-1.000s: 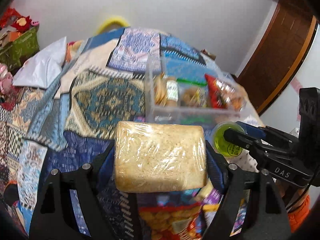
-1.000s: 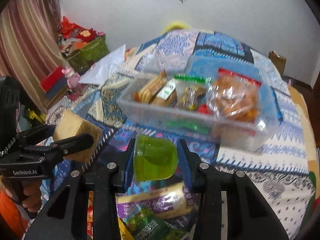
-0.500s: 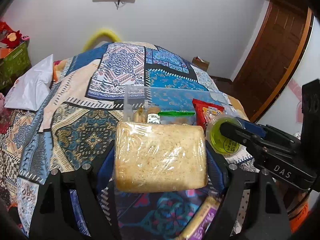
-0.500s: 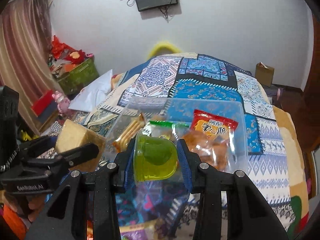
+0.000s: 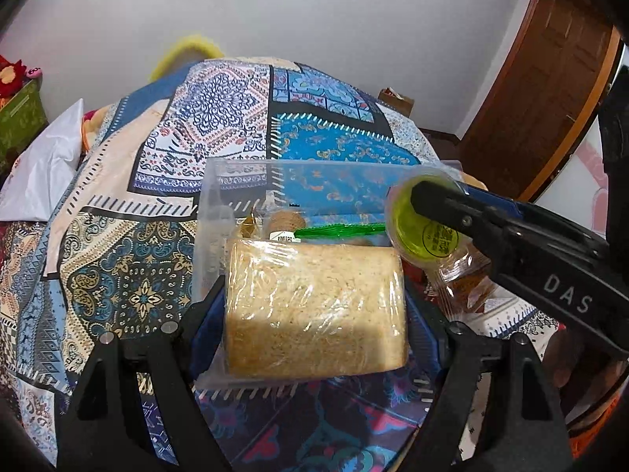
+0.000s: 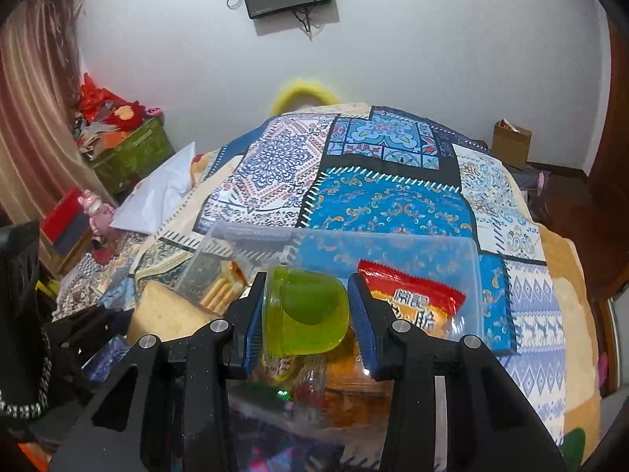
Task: Organize snacks
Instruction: 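Place square cake in box with left tool while right tool places jelly cup, then grasp red chip bag with left tool while right tool grasps green pea bag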
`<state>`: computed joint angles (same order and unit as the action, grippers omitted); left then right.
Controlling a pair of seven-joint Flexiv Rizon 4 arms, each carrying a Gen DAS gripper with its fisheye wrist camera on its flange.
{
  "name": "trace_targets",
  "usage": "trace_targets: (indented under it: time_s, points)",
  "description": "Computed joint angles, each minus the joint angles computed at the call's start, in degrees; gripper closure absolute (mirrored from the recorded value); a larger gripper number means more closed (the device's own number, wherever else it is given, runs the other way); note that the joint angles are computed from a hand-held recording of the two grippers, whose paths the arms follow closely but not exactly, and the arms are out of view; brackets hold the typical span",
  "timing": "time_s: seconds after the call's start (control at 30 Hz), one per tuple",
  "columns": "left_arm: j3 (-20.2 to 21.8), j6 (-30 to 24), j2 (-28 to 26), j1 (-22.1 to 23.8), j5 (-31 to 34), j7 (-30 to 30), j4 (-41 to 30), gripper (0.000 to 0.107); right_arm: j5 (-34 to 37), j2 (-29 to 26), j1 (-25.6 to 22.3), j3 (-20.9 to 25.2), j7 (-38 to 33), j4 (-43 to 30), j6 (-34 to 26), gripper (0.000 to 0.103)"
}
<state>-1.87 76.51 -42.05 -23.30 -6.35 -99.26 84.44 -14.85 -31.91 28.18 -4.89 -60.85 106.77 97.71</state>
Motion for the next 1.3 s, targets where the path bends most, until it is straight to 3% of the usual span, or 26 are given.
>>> trace_targets:
  time_s: [0.1, 0.23, 0.43, 0.63, 0.8, 0.93, 1.0, 1.1, 1.3]
  points:
    - [0.8, -1.2, -0.8, -0.5, 0.2, -0.7, -1.2, 0.026, -0.4, -1.0, -0.7, 0.7, 0.1, -1.3, -1.7, 0.066]
    - [-1.5, -1.6, -0.8, 1.3, -1.1, 0.2, -0.5, 0.026, -0.7, -2.0, -6.0, 7.2, -1.0, -3.4, -4.9, 0.065]
    - [-2.1, -1.6, 0.4, 1.6, -2.0, 0.4, 0.7, 0.024, -1.0, -0.3, -4.9, 5.8, -0.1, -2.0, -4.4, 0.049]
    - [-3.4, 0.3, 3.1, 2.3, -3.2, 1.2, 3.5, 0.024, -1.7, 3.6, 0.4, -0.7, 1.0, 2.7, -0.6, 0.047]
    - [1.9, 1.9, 6.9, -1.6, 0.7, -1.6, 6.0, 0.023, -0.5, 6.8, 7.2, -8.0, 0.8, 8.0, 2.4, 0.047]
    - [6.3, 2.2, 10.1, -5.0, 6.1, -4.8, 8.3, 0.023, 1.9, 9.0, 9.1, -8.9, -0.8, 11.3, 4.3, 0.041]
    - [6.4, 2.3, 11.9, -5.2, 7.6, -5.6, 10.3, 0.023, 4.2, 10.3, 13.5, -12.9, -2.0, 13.9, 5.5, 0.041]
    - [6.7, 2.8, 14.2, -5.6, 9.8, -7.3, 13.4, 0.023, 7.0, 12.0, 16.0, -14.0, -4.1, 16.4, 6.0, 0.041]
    - [6.3, 2.7, 18.1, -5.8, 12.9, -10.4, 20.0, 0.023, 13.4, 15.0, 27.1, -22.1, -8.7, 22.7, 6.9, 0.041]
